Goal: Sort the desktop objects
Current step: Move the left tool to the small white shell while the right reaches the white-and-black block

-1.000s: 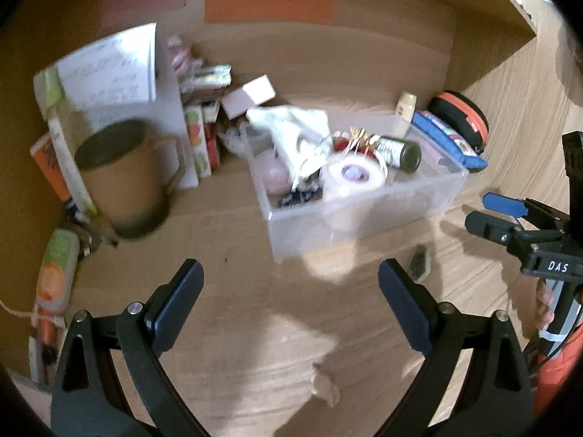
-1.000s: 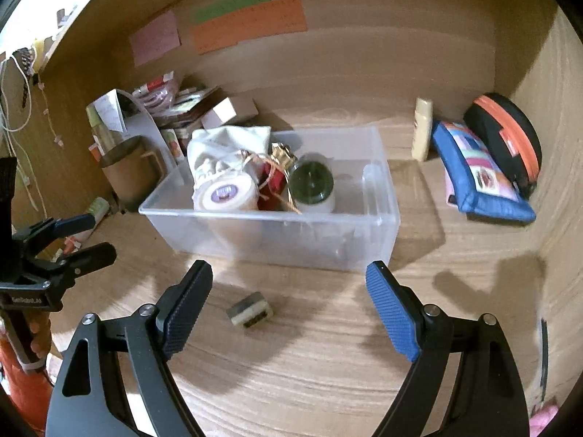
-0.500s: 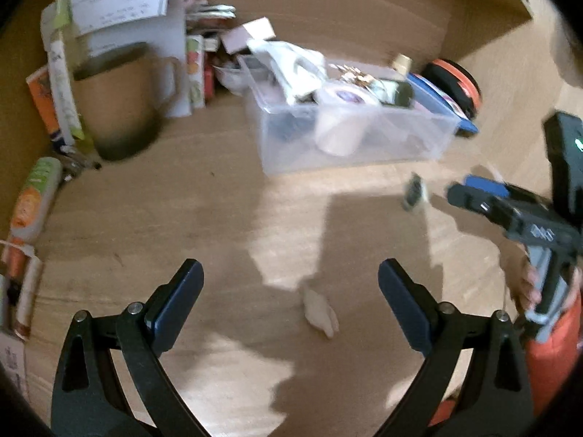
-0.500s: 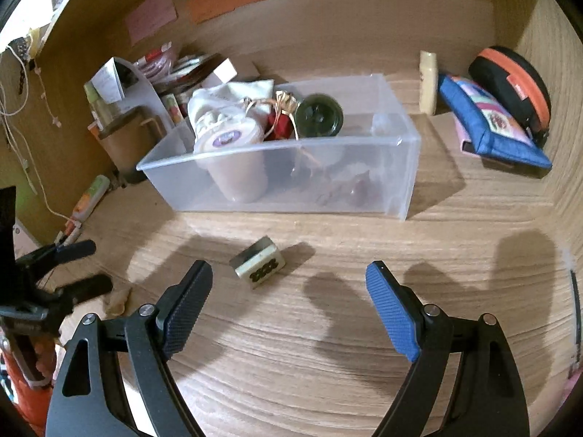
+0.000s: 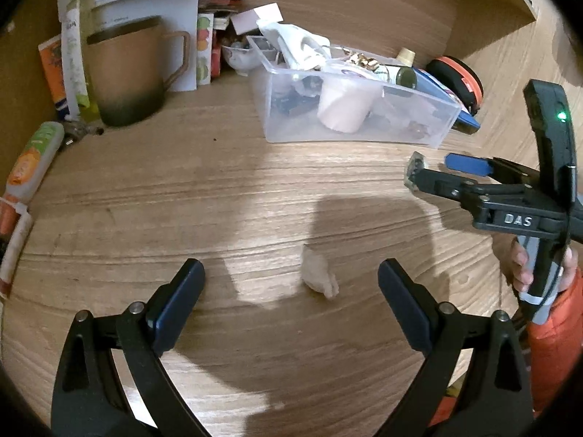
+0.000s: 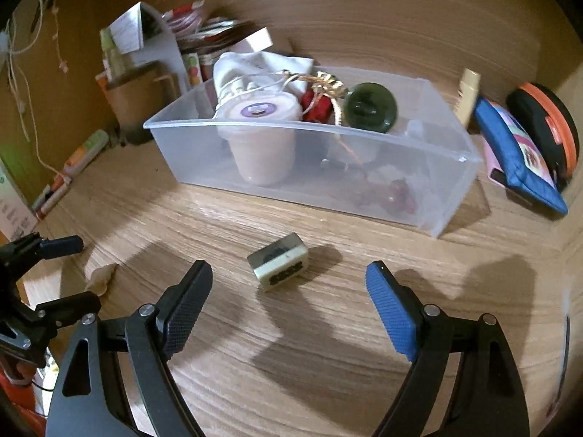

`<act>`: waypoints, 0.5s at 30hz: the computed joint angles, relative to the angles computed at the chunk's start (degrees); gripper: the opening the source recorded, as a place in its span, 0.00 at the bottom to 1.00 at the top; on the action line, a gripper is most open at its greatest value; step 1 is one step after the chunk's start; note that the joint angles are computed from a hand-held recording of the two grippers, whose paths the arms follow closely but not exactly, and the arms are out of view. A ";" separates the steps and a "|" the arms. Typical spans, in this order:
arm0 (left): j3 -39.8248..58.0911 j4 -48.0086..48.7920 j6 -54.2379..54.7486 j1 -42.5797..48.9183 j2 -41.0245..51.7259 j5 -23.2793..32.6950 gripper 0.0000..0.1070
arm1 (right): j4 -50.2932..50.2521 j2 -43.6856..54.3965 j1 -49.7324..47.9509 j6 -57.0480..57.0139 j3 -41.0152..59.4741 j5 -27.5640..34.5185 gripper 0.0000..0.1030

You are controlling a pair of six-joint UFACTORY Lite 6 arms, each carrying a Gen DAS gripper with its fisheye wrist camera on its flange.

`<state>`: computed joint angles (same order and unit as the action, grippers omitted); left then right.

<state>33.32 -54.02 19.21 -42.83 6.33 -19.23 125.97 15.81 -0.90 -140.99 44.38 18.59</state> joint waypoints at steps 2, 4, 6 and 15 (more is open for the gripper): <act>0.54 -1.77 1.49 -0.53 0.61 -0.46 0.88 | 0.82 0.87 0.74 -0.97 0.79 -0.74 0.82; 1.34 -6.62 5.86 -1.60 1.22 -1.50 0.80 | -1.04 1.57 0.96 0.79 1.51 -0.85 0.82; 1.89 -8.53 7.81 -2.13 1.71 -1.92 0.74 | -4.44 2.17 0.89 3.89 2.25 -0.70 0.82; 4.09 -19.05 16.39 -5.94 4.73 -6.86 0.68 | -13.98 4.10 1.16 12.16 4.36 -0.81 0.80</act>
